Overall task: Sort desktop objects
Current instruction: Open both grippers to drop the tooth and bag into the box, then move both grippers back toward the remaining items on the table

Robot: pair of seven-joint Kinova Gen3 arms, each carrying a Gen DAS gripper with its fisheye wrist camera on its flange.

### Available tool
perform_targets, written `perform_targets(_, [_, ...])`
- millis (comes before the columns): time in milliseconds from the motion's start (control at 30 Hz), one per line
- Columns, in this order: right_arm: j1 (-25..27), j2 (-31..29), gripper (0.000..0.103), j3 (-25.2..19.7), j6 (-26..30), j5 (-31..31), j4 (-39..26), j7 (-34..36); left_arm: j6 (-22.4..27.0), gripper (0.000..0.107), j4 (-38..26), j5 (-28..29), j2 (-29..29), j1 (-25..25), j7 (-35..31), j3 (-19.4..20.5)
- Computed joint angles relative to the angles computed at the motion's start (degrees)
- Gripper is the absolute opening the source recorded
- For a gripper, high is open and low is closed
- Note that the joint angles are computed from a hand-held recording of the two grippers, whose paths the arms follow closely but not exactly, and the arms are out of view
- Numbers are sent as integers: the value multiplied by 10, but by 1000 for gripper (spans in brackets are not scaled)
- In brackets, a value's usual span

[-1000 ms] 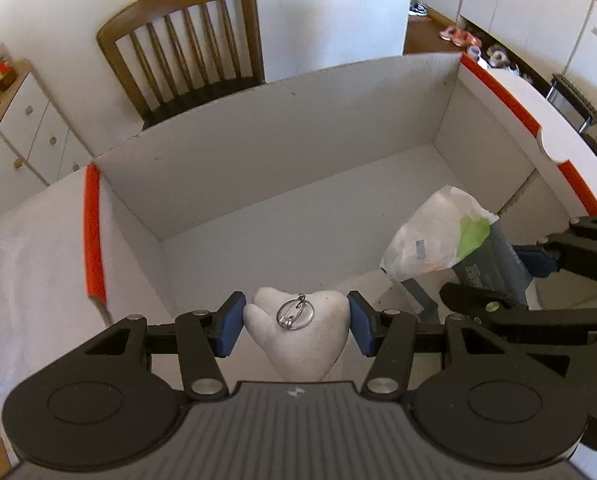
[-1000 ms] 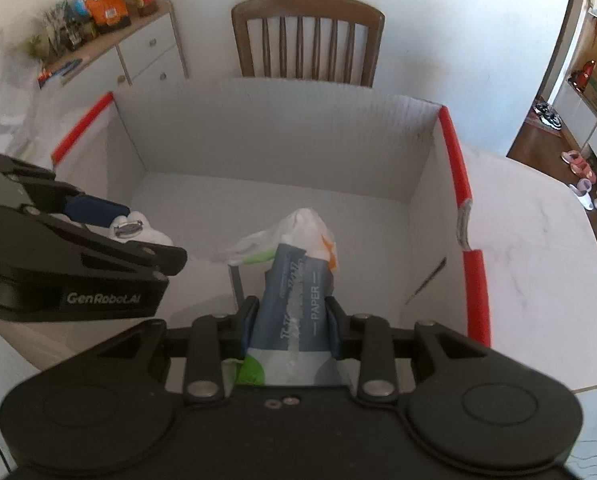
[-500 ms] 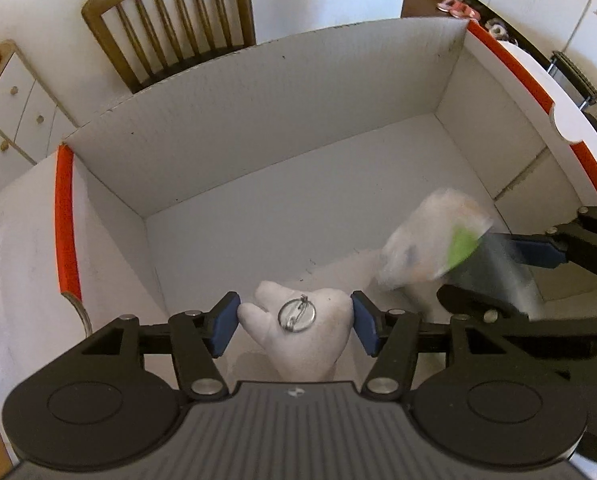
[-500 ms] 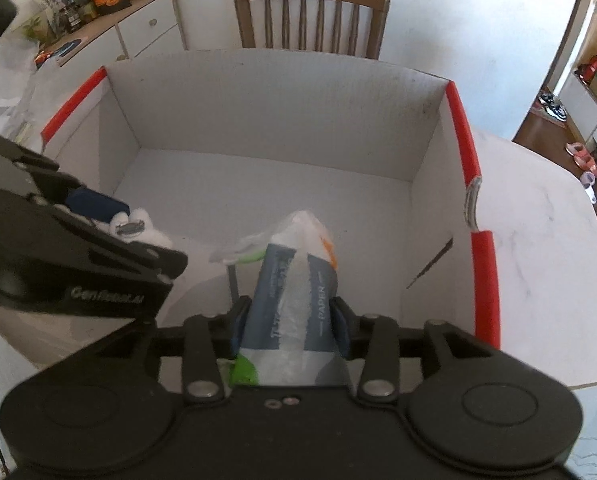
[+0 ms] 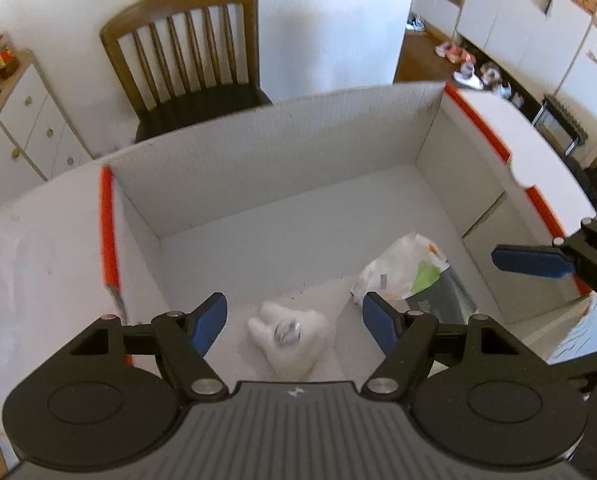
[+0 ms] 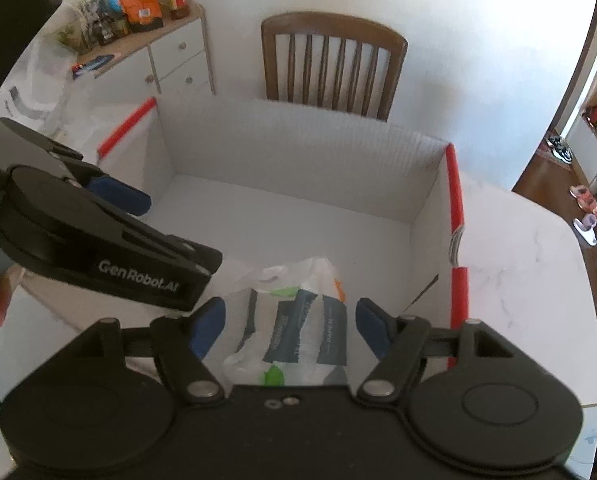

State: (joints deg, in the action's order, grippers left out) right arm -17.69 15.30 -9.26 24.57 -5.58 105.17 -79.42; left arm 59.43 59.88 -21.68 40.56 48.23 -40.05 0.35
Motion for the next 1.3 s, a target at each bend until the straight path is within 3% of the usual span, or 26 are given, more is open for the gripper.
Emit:
perform_targets(233, [49,-56,72,-31,4,-83,27,81,-14,74,48,-47,-54,39,68,-16])
perform_targets(367, [51,-88,72,-25,7,-119,45,114,-9,74,74,-92,-84,67,110,-17])
perform_targets(833, [0,-208,72,28,26,-181,116,135,28,74,154,-222,-162,139,261,34])
perform_targets(1133, [-22,-293,72,43,27,-167,175,88,61,74,192,-274,-189,175,327,72])
perform_targets(1300, [-20,-343,72,19,15,-127,214,17,61,74,228,-293,-207,187,364,95])
